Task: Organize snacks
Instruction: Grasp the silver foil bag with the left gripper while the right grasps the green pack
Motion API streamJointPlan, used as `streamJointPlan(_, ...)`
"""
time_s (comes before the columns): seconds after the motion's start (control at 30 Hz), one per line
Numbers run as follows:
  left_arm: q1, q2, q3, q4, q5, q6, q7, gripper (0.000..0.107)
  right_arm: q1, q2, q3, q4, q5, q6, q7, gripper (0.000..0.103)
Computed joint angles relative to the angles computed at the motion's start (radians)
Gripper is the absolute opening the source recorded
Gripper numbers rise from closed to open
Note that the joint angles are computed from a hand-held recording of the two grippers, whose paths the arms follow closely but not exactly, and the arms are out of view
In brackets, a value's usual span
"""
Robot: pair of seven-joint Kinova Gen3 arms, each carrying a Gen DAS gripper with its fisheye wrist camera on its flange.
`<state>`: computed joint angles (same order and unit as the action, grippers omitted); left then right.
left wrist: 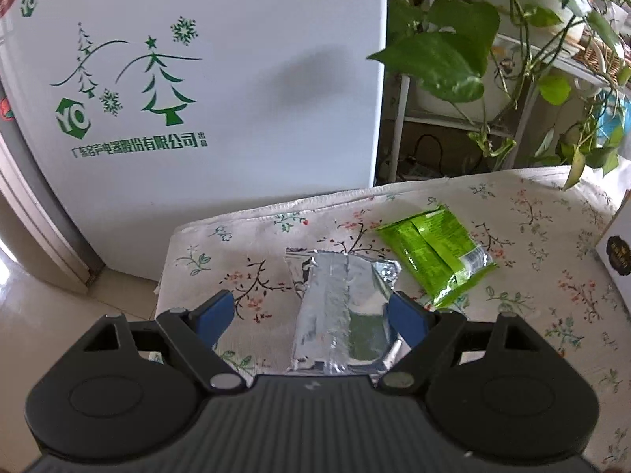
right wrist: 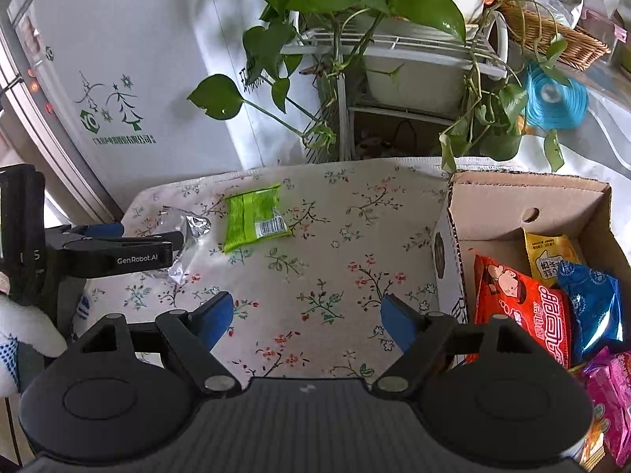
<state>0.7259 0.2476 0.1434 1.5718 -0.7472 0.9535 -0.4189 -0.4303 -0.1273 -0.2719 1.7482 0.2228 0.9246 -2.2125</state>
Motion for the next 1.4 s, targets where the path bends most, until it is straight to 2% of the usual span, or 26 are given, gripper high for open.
streamJointPlan(0.1,-0.022,-0.012,-0.003,0.036,0.002,-0.075,-0.008,0.086,-0.002,0.000,0.001,0.005,-0.001,-0.009,0.013,0.087)
streamJointPlan(0.27,-0.039,-0.023,-0.008,0.056,0.012,-0.129,0.001,0.086,-0.005,0.004,-0.008,0.021,0.024,-0.029,0.008,0.087)
streamJointPlan(0.37,-0.055,-0.032,-0.001,0.073,0.025,-0.174,-0.034,0.086,-0.003,-0.002,-0.003,0.037,0.023,-0.055,0.001,0.087)
streamJointPlan(0.5,-0.058,-0.019,0.004,0.071,0.050,-0.181,-0.091,0.085,0.007,-0.007,-0.018,0.059,0.067,-0.091,-0.044,0.087)
streamJointPlan(0.57,-0.039,-0.005,-0.012,0.061,0.048,-0.159,-0.084,0.080,0.012,-0.003,-0.024,0.069,0.091,-0.111,-0.082,0.086)
streamJointPlan(0.63,-0.074,-0.018,-0.005,0.073,0.104,-0.199,-0.100,0.065,0.012,0.010,-0.037,0.076,0.135,-0.126,-0.126,0.086)
streamJointPlan(0.7,-0.084,-0.031,-0.012,0.088,0.128,-0.222,-0.098,0.060,0.000,0.031,-0.042,0.078,0.173,-0.136,-0.144,0.084)
streamJointPlan(0.87,-0.121,-0.068,-0.012,0.127,0.184,-0.250,-0.097,0.059,-0.038,0.098,-0.021,0.061,0.211,-0.190,-0.207,0.082)
streamJointPlan(1.13,-0.170,-0.105,-0.001,0.148,0.219,-0.211,-0.062,0.059,-0.150,0.253,0.053,-0.028,0.282,-0.221,-0.241,0.079)
streamJointPlan(1.27,-0.195,-0.119,0.009,0.161,0.242,-0.224,-0.060,0.059,-0.198,0.306,0.100,-0.054,0.325,-0.239,-0.285,0.079)
streamJointPlan(1.4,-0.201,-0.114,0.014,0.153,0.245,-0.218,-0.053,0.059,-0.224,0.352,0.125,-0.093,0.324,-0.229,-0.248,0.079)
